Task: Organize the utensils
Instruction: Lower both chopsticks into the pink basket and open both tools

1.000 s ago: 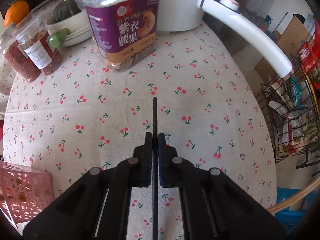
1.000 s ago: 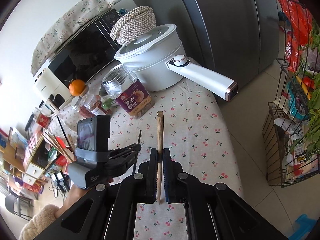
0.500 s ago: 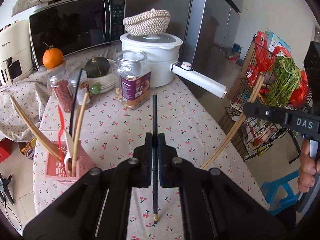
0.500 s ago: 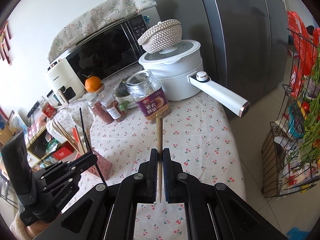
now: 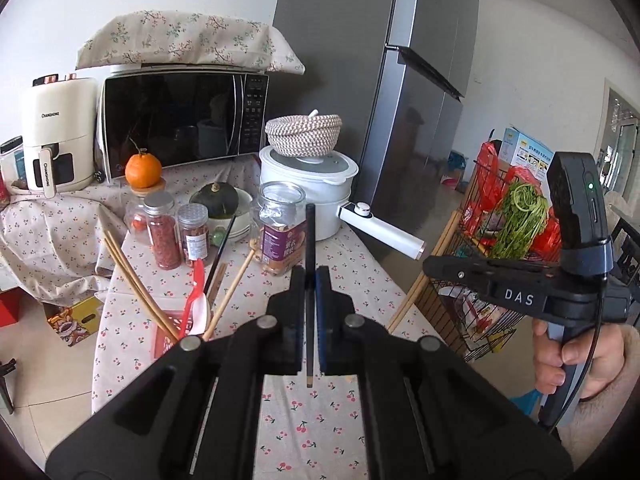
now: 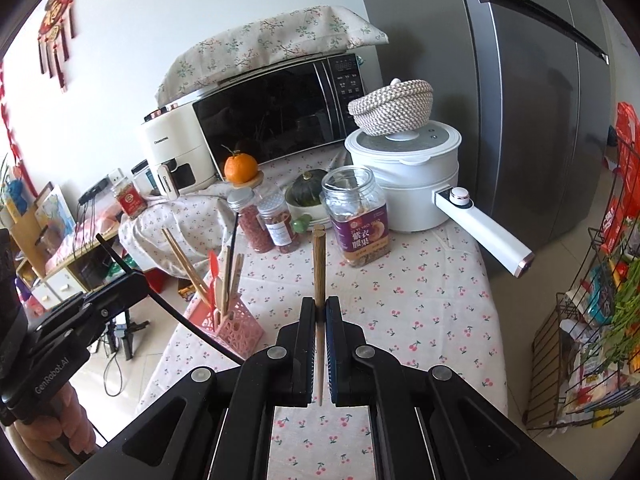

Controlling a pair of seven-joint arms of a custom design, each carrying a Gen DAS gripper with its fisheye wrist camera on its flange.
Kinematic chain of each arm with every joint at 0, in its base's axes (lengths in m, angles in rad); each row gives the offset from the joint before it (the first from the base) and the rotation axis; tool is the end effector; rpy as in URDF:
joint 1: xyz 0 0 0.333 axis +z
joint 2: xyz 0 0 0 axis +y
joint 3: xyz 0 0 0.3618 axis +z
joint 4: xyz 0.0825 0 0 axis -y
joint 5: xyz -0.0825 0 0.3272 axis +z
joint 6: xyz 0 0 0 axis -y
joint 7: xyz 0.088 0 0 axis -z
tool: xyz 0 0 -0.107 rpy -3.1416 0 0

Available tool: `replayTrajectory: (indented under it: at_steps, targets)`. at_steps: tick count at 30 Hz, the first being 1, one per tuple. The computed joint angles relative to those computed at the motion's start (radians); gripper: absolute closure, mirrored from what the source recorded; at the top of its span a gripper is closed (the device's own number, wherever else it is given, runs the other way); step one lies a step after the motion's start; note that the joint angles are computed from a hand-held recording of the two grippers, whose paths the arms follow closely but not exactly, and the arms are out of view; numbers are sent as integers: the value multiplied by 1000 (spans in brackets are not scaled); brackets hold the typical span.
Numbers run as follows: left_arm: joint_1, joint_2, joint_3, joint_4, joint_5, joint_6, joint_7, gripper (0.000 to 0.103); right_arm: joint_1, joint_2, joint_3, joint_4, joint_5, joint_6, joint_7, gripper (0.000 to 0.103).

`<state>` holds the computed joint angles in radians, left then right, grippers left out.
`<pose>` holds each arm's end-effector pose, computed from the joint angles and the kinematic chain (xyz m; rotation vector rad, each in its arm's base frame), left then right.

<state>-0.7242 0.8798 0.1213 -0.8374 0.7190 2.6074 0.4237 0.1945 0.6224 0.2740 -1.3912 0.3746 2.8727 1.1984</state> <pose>0.6222 -0.5105 0.5305 -1.6158 1.6242 -1.1482 0.6986 0.2566 0.5141 -1.8641 1.2363 -0.3532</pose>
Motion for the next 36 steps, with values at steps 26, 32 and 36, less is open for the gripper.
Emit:
replayTrajectory:
  at_steps: [26,32,36]
  targets:
    - [12,-181,9,-257,477,-160,-330,97,60,96,193,99,-68,222,-118,98]
    - [53,-147,-26,-230,421,-163,-255,97,110,175,172,197,-120,221,-89,98]
    - [69,-129,-31,-218,358,-161,-218,97,164,213,98,257,-153,184,-44,98]
